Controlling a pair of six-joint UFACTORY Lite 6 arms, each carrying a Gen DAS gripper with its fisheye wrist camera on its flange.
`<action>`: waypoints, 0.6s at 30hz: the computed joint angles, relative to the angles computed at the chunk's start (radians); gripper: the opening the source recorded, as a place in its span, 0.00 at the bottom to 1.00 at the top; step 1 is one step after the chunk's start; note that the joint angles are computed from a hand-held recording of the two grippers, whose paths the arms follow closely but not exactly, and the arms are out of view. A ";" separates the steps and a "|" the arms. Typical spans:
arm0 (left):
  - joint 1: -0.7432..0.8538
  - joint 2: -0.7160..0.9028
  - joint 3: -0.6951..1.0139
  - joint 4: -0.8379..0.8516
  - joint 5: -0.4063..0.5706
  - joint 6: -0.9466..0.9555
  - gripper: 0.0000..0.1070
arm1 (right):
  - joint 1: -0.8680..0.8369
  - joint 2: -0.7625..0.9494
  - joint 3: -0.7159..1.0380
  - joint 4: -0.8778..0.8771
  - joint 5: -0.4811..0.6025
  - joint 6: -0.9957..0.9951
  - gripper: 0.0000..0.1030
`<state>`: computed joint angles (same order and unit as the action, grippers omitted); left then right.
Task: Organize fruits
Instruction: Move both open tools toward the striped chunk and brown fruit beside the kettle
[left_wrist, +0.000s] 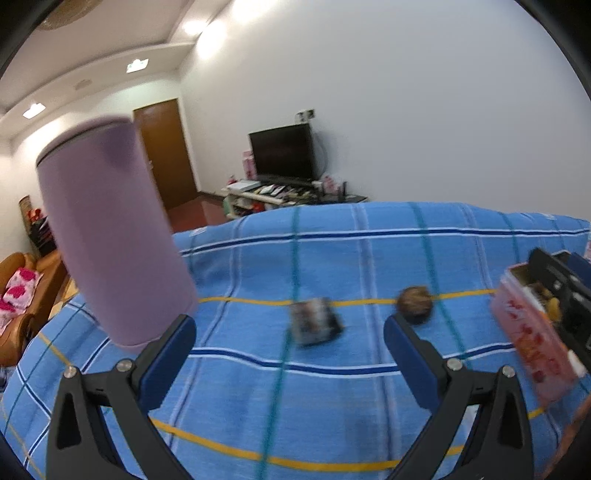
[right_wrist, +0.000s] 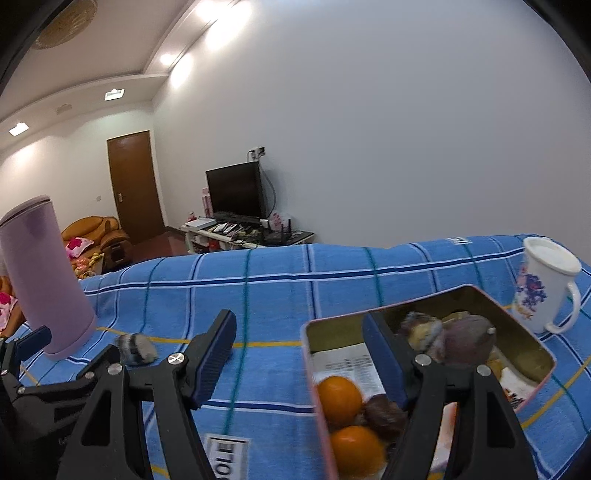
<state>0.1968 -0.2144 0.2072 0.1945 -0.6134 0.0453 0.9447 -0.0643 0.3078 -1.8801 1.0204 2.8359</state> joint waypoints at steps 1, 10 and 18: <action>0.041 0.032 0.025 0.050 0.004 -0.034 0.96 | 0.000 0.018 0.020 -0.005 -0.007 -0.001 0.70; 0.233 0.204 0.173 0.198 0.012 -0.109 0.96 | -0.033 0.194 0.224 -0.062 -0.130 -0.058 0.70; 0.309 0.332 0.295 0.276 0.066 -0.220 0.96 | -0.168 0.408 0.494 -0.089 -0.411 -0.204 0.70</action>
<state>0.5060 0.1178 0.5022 0.4703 -0.5472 -0.1750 0.7765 0.3439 0.8021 -1.9690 0.6090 2.6315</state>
